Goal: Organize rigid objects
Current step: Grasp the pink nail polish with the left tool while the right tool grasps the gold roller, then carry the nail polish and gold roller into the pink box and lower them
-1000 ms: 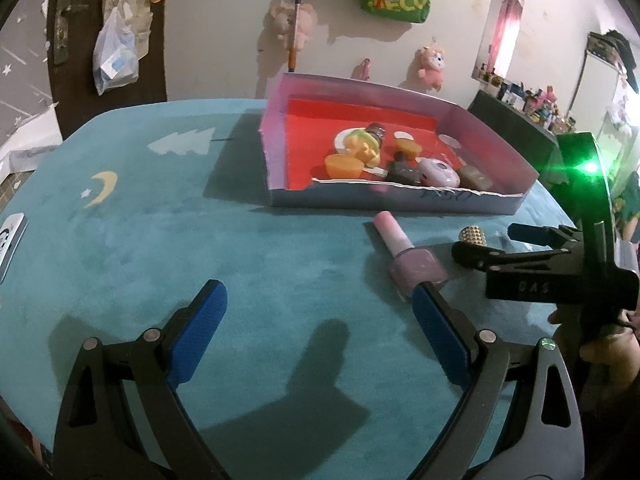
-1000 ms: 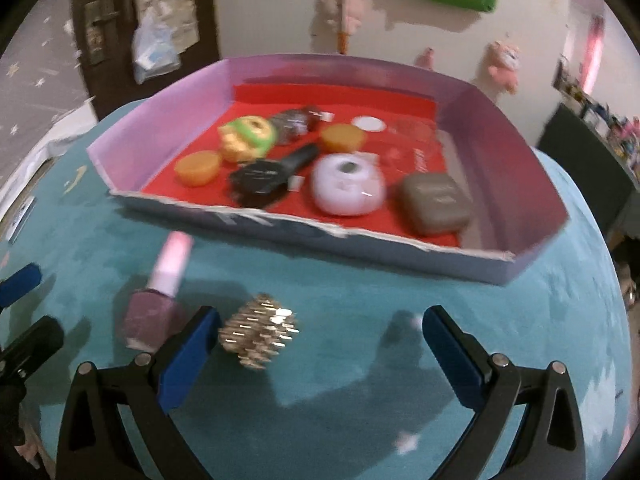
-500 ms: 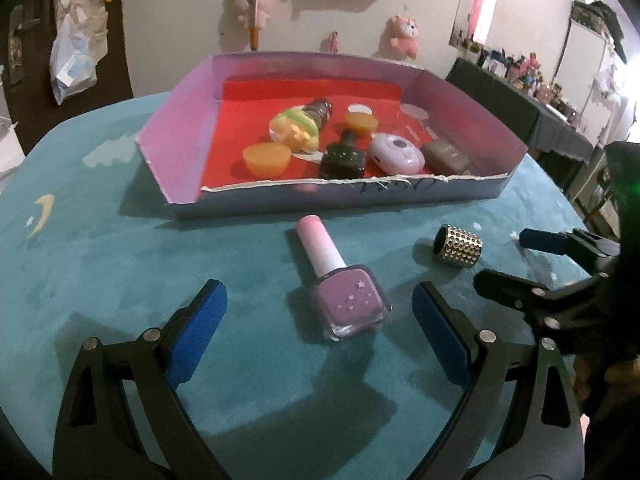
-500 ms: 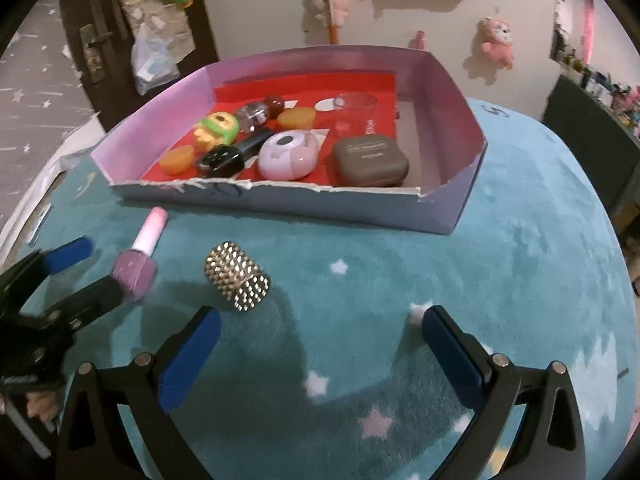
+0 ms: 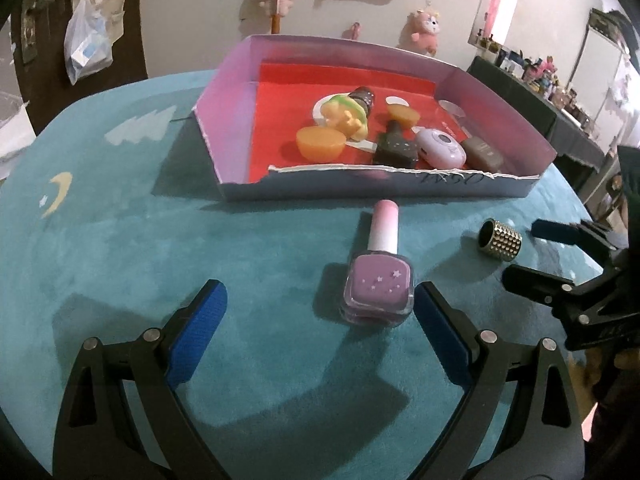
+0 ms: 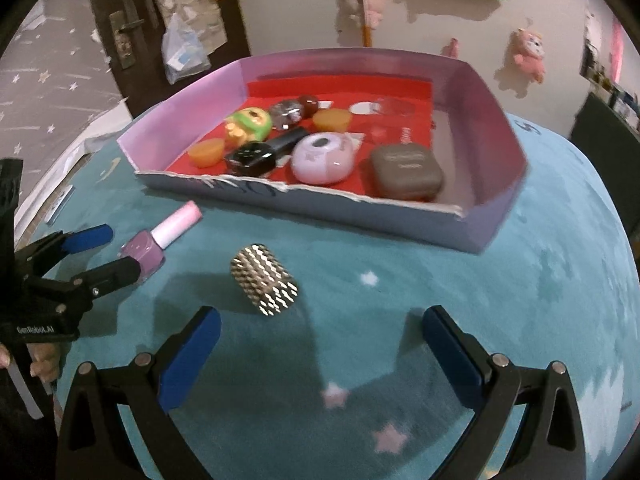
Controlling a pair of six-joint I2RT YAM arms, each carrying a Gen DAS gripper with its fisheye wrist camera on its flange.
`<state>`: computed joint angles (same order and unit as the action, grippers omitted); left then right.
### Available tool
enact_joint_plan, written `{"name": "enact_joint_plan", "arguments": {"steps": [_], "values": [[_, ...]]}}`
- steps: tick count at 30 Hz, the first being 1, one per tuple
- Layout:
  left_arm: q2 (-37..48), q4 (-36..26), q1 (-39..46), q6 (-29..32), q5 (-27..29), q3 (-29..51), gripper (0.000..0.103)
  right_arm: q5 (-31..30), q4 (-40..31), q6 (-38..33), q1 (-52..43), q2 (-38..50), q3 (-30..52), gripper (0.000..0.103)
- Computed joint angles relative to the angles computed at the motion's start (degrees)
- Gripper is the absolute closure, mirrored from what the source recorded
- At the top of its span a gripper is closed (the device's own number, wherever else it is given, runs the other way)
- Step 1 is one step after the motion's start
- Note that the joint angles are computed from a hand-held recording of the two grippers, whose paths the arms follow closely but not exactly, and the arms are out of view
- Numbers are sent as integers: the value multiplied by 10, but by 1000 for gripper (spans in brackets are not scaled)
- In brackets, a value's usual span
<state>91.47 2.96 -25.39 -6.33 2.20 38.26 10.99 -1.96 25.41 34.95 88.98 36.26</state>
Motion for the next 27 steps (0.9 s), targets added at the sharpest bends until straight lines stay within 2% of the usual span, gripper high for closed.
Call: {"name": "enact_joint_plan", "arguments": {"steps": [3,5,8,9,11,13,16,22,27], "values": [[3,16,-18,26,1,0,10,-9,10,-26,3,16,16,12],[10,7,-26,37,8,13,16,-14,5,-36,3,30,31,13],[28,-9,-31,49,22,34,35,-10,0,-48,7,45,46,23],[34,-16,-31,51,26,41,45,-5,-2,-52,8,49,51,27],[42,-13,-31,54,26,44,50,-5,-2,-59,6,52,55,32],[43,-7,-26,57,39,44,68,-8,10,-65,5,53,52,43],[50,-3,-17,55,66,49,69,-2,22,-74,13,53,47,66],[30,-3,-13,50,80,40,69,-33,38,-60,9,29,27,67],[-5,14,-18,55,74,13,69,-11,34,-39,34,-15,4,66]]}}
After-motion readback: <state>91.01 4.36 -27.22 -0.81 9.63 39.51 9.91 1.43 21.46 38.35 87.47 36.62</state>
